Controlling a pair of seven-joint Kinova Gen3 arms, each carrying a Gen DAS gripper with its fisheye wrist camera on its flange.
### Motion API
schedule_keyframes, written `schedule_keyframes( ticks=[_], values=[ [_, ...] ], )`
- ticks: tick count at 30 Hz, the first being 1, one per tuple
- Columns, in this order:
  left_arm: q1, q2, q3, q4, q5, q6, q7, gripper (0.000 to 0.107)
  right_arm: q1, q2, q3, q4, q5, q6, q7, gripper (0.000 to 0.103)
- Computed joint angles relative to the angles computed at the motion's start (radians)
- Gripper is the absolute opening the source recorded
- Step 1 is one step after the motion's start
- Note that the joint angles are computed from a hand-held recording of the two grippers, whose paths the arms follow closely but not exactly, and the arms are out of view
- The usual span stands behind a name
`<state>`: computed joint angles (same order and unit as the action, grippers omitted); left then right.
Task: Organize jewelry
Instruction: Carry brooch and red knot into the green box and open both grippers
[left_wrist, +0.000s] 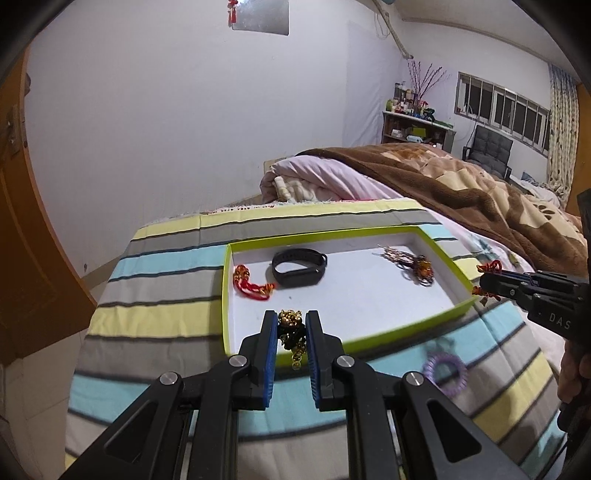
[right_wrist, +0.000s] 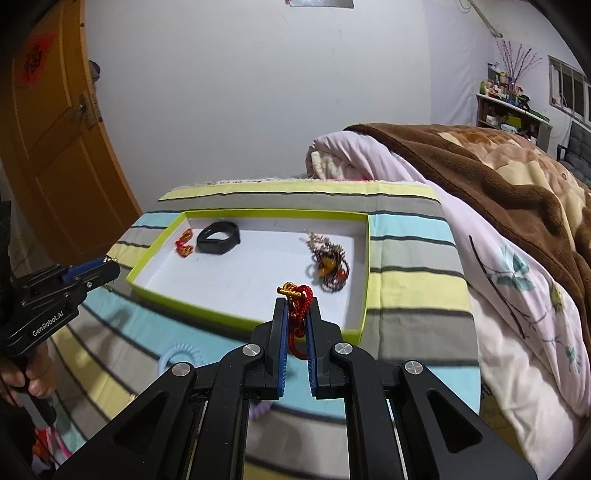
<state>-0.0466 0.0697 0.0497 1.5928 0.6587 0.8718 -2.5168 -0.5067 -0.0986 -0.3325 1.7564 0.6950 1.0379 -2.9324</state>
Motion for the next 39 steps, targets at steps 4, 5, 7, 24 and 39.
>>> schedule_keyframes(
  ticks=[4, 5, 7, 24, 39],
  values=[
    [0.028, 0.054, 0.018, -0.046, -0.071, -0.027, 0.072, 0.015, 0.021, 0.033, 0.044, -0.016, -0.046, -0.030, 0.067, 0.009],
    [0.032, 0.067, 0.023, -0.057, -0.089, -0.031, 0.089, 0.015, 0.026, 0.042, 0.056, -0.020, -0.063, -0.036, 0.085, 0.009],
    [0.044, 0.096, 0.032, -0.082, -0.130, -0.036, 0.131, 0.015, 0.038, 0.058, 0.080, -0.025, -0.102, -0.057, 0.124, 0.009],
    [0.096, 0.224, 0.074, -0.177, -0.347, -0.016, 0.322, 0.015, 0.055, 0.135, 0.150, -0.071, -0.204, -0.047, 0.242, 0.010],
    [0.079, 0.211, 0.086, -0.169, -0.332, -0.020, 0.317, 0.016, 0.020, 0.139, 0.148, -0.081, -0.168, -0.017, 0.214, 0.026]
  ],
)
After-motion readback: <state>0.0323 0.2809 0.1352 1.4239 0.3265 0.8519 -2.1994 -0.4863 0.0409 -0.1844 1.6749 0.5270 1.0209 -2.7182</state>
